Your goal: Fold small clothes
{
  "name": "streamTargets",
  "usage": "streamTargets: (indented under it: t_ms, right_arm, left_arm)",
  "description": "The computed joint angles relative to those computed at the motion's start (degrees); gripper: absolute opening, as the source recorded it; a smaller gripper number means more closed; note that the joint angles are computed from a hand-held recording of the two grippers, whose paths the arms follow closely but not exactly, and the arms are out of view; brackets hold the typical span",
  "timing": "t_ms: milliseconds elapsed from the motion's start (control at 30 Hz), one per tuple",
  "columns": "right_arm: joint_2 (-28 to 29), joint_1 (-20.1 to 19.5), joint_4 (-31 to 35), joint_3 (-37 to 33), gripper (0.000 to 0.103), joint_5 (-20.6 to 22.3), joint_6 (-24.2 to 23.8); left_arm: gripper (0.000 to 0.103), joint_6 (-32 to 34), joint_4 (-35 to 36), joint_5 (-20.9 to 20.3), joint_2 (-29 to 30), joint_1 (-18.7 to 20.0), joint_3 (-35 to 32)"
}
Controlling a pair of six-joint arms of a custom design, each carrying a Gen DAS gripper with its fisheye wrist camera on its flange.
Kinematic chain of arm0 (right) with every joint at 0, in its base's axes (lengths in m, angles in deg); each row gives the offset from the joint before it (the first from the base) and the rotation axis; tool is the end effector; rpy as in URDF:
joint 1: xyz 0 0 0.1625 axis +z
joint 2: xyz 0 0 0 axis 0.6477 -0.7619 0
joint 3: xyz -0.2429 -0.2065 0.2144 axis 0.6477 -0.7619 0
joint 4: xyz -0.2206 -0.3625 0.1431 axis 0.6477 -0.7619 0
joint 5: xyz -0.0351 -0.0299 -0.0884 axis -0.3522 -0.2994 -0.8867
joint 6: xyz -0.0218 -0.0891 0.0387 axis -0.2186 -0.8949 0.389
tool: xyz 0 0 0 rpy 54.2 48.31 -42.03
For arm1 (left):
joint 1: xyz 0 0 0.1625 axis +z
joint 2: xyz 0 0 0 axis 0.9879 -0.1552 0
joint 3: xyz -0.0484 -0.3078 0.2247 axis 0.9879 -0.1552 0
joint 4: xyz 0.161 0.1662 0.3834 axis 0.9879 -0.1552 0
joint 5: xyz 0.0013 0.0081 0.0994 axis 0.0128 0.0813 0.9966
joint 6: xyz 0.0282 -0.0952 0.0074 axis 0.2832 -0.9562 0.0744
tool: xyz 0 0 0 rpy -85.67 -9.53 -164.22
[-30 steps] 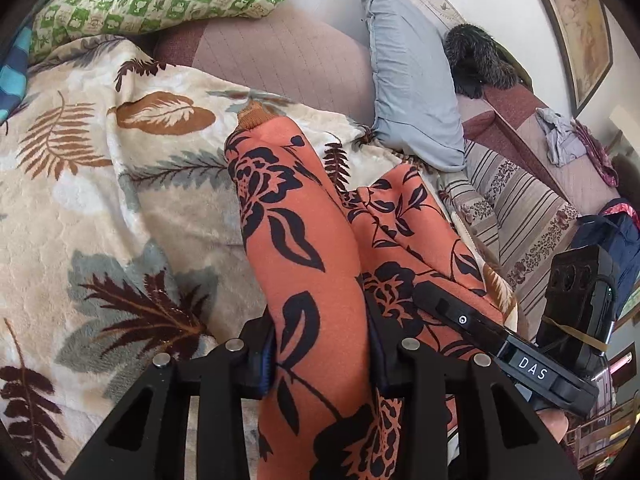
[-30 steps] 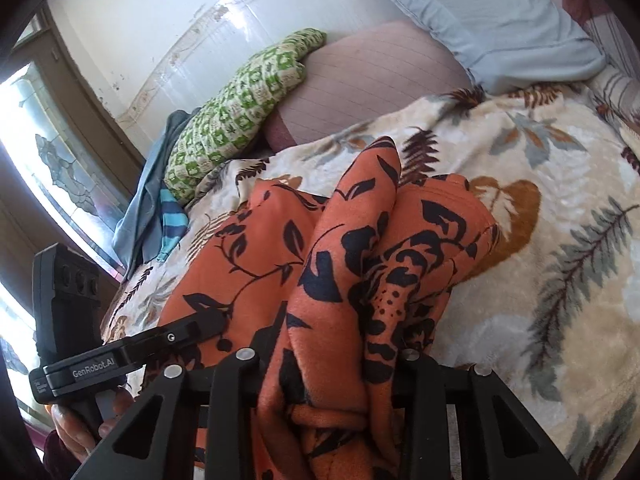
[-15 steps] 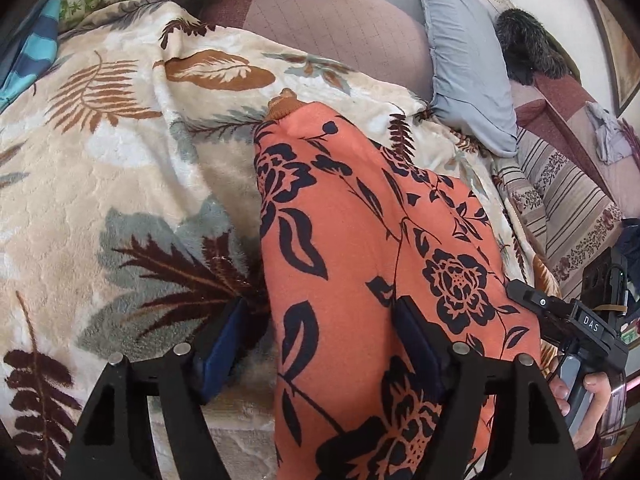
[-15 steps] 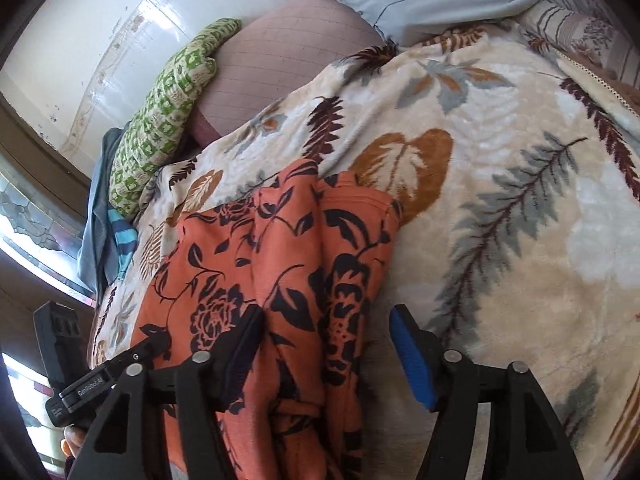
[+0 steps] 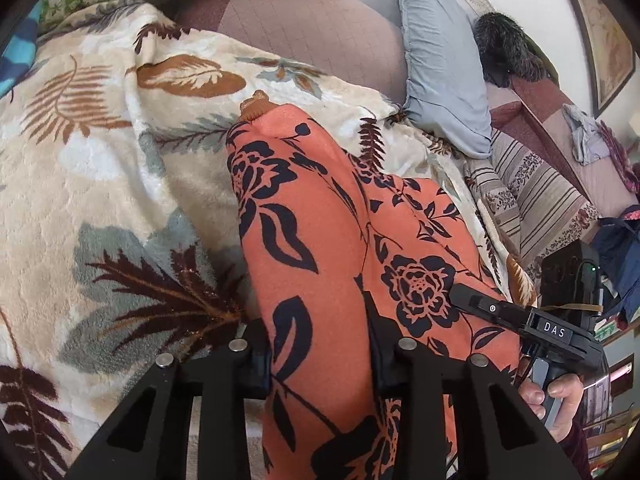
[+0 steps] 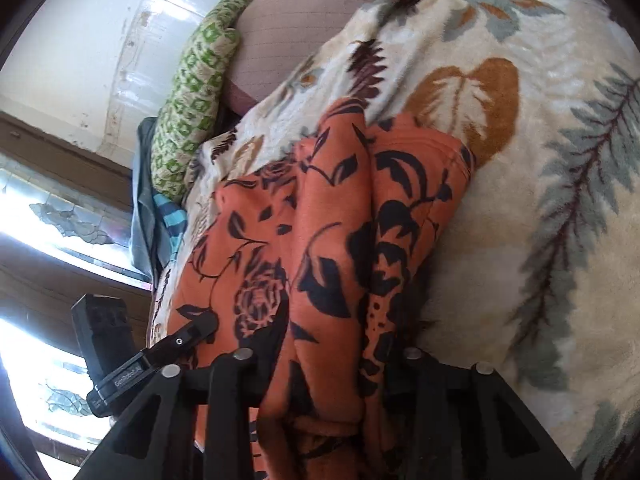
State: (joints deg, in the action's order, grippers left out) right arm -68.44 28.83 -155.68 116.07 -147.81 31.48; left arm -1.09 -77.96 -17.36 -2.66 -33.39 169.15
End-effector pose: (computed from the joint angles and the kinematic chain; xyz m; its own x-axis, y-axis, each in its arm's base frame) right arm -0.0309 -0.4545 0.3382 -0.9557 0.2793 0.0925 0.1340 0.6931 -0.7082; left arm -0.3518 -0.6049 -0.0145 -0.8343 0.5380 -0.1205 0.5505 0.8251 -0.1274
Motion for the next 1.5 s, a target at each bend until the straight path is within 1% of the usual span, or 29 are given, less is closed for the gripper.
streamTargets:
  t_ms: [67,133,200,367,433,467,500,533,567,600,633,667,700,767,800,833,900,1000,1033,1100,1133,1167,1200,1233,1267,1300,1333,1433,1500]
  right_arm:
    - [1.22,3.79,-5.06,0.36,0.033,-3.36,-3.81]
    - [2.24,5.86,-10.02,0.59,0.033,-2.61,-6.55]
    - [3.89,8.01,-14.21,0.12,0.033,-3.22,-8.39]
    - [9.31,9.45,-21.11,-2.94,0.033,-1.42,-8.94]
    - [12.56,8.9,-21.13,-5.37,0.033,-1.05,-7.3]
    - [14.22,8.28,-19.53,-6.84,0.037,-1.43,-6.38]
    - [16.15,7.85,-17.32,-8.5,0.037,-3.08,-5.08]
    - [18.15,7.46,-13.55,-10.45,0.05,-5.46,-3.66]
    - [19.98,7.12,-9.7,-12.15,0.07,-8.45,-1.57]
    - [21.21,6.36,-8.25,-12.74,0.073,-9.12,0.54]
    - [20.43,5.96,-9.15,-12.1,0.074,-7.52,0.3]
    - [19.58,6.43,-8.16,-12.13,0.074,-7.59,0.52]
    - [18.6,6.91,-7.22,-11.95,0.074,-7.93,1.01]
    - [16.25,7.51,-9.12,-9.91,0.074,-7.95,0.57]
    - [15.38,8.54,-10.55,-9.14,0.074,-9.95,0.07]
    - [14.85,9.84,-13.11,-8.23,0.074,-12.59,-1.71]
    - [14.31,12.74,-19.65,-6.07,0.074,-17.18,-7.39]
    - [13.17,15.63,-26.75,-2.75,0.073,-16.39,-15.68]
    - [13.54,16.72,-28.52,-2.09,0.072,-16.38,-17.7]
    - [14.46,18.45,-26.45,-1.97,0.061,-17.24,-19.08]
    - [15.57,19.21,-23.76,-2.6,0.053,-19.2,-18.88]
    - [17.26,19.86,-20.75,-3.5,0.046,-22.62,-18.5]
    - [19.13,20.41,-15.84,-4.86,0.043,-27.29,-17.17]
    - [21.08,19.87,-13.33,-5.03,0.042,-30.41,-17.16]
    - [21.94,19.89,-13.22,-4.69,0.043,-31.82,-19.55]
    - [22.18,20.83,-15.51,-4.15,0.043,-33.04,-22.97]
    - [22.47,21.27,-16.84,-3.77,0.043,-34.02,-23.98]
    - [20.04,20.15,-16.16,-1.97,0.044,-31.78,-19.18]
    - [19.74,20.65,-16.7,-1.54,0.044,-32.69,-19.45]
  left_arm:
    - [0.035,1.42,-1.07,-0.55,-0.37,-0.37,0.1]
    - [0.035,2.48,-2.32,-0.09,-0.73,-0.76,0.06]
    - [0.035,3.28,-4.41,0.46,-1.27,-0.82,0.11]
    - [0.035,4.75,-10.46,4.12,-1.42,-0.19,-0.58]
    - [0.038,4.79,-11.16,8.85,0.03,0.04,-1.57]
    - [0.046,3.88,-9.93,12.94,1.08,-0.01,-2.41]
    - [0.049,1.98,-6.63,17.57,2.37,-0.06,-3.81]
    - [0.059,0.02,-1.97,21.51,3.87,0.27,-5.57]
    - [0.079,-1.92,0.29,23.05,4.66,1.0,-6.47]
    - [0.085,-4.75,0.15,22.19,4.33,1.87,-6.37]
    - [0.086,-7.41,0.3,19.63,3.85,2.79,-6.44]
    - [0.086,-8.65,0.92,18.31,3.41,3.12,-6.54]
    - [0.086,-8.01,0.15,18.88,3.06,2.8,-6.08]
    - [0.085,-4.89,-3.26,24.61,2.47,0.96,-4.06]
    - [0.085,-3.09,-5.67,27.31,2.06,-0.14,-2.76]
    - [0.085,-0.83,-8.47,28.63,1.51,-1.01,-1.38]
    - [0.085,2.91,-12.39,28.9,-0.07,-2.3,1.1]
    - [0.085,5.85,-17.38,30.49,-2.21,-4.11,5.22]
    - [0.085,6.34,-17.26,31.64,-2.35,-4.5,5.8]
    - [0.085,5.26,-11.51,36.12,-1.63,-5.2,5.13]
    - [0.085,3.69,-6.93,38.67,-1.03,-5.21,4.43]
    - [0.087,2.5,-3.59,39.97,-0.69,-4.94,4.21]
    - [0.087,1.79,-2.66,39.89,-0.91,-4.61,4.67]
    - [0.087,1.32,-2.72,39.05,-1.27,-4.28,5.04]
    - [0.087,0.9,-2.71,38.66,-2.06,-4.32,5.95]
    - [0.087,1.65,-3.24,38.85,-2.28,-4.36,6.36]
    - [0.087,2.81,-3.82,39.02,-2.39,-4.43,6.8]
    - [0.088,2.79,-3.81,38.63,-2.76,-4.31,7.45]
    - [0.087,1.86,-3.2,37.95,-3.22,-4.22,7.6]
